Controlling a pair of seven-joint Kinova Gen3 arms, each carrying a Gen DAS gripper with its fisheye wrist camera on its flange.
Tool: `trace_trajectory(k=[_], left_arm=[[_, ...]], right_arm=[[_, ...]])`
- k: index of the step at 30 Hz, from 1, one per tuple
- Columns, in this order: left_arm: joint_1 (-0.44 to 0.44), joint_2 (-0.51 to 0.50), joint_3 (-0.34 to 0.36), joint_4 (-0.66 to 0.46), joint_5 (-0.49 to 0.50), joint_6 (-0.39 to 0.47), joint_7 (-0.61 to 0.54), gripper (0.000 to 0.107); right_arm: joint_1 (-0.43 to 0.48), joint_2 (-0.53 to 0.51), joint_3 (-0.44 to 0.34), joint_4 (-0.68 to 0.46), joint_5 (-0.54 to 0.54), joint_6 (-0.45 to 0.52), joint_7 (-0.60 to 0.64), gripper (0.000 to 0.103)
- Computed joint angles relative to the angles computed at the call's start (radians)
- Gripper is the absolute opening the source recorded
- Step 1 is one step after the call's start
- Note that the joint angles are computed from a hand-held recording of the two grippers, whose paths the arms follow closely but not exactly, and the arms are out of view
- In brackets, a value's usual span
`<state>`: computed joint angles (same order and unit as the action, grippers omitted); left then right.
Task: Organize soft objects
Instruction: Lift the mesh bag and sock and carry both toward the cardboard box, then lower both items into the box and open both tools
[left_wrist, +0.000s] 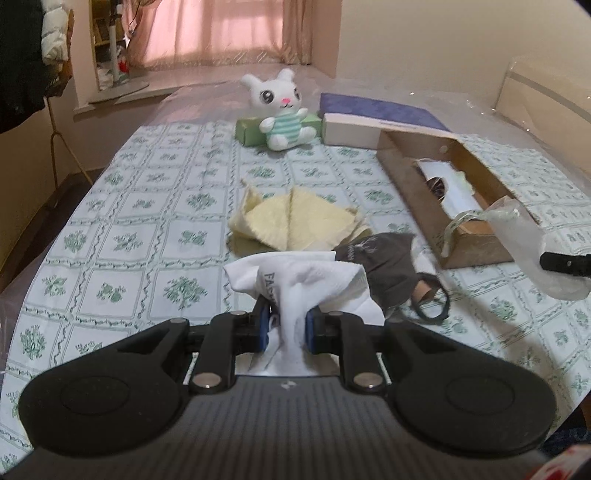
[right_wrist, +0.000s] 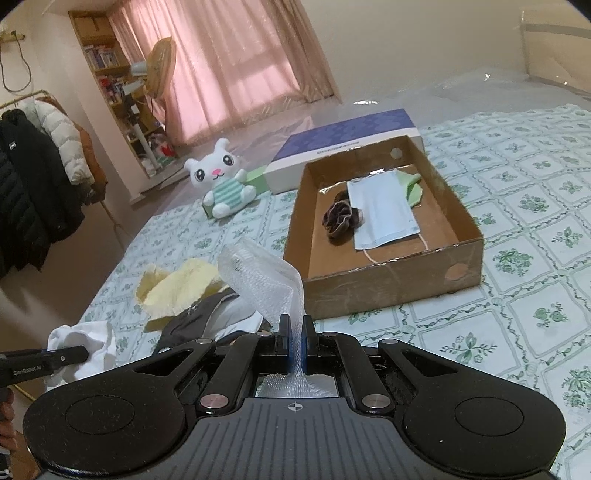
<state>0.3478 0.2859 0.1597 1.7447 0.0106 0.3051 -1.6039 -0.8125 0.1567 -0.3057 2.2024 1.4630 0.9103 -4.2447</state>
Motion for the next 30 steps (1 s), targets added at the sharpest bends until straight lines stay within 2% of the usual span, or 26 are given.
trace_trajectory(k=[11,20,30], left_arm=[[0.019,-0.012,0.046,-0.022,0.019,-0.013,-0.047,0.017],[0.032,0.016,0.09,-0.079,0.055,-0.005,-0.112,0.017],[0.078,0.123,0.125,-0.249,0.099,0.049,-0.176,0.017]], right_arm=[[-0.053,-0.049,-0.041,0.045,-0.049,0.121,-0.061,0.004],[-0.083,-0.095,-0.073,0.059,-0.087,0.228,-0.06,0.004],[-0.02,-0.134,-0.053,0.085,-0.035,0.196,-0.081,0.004]])
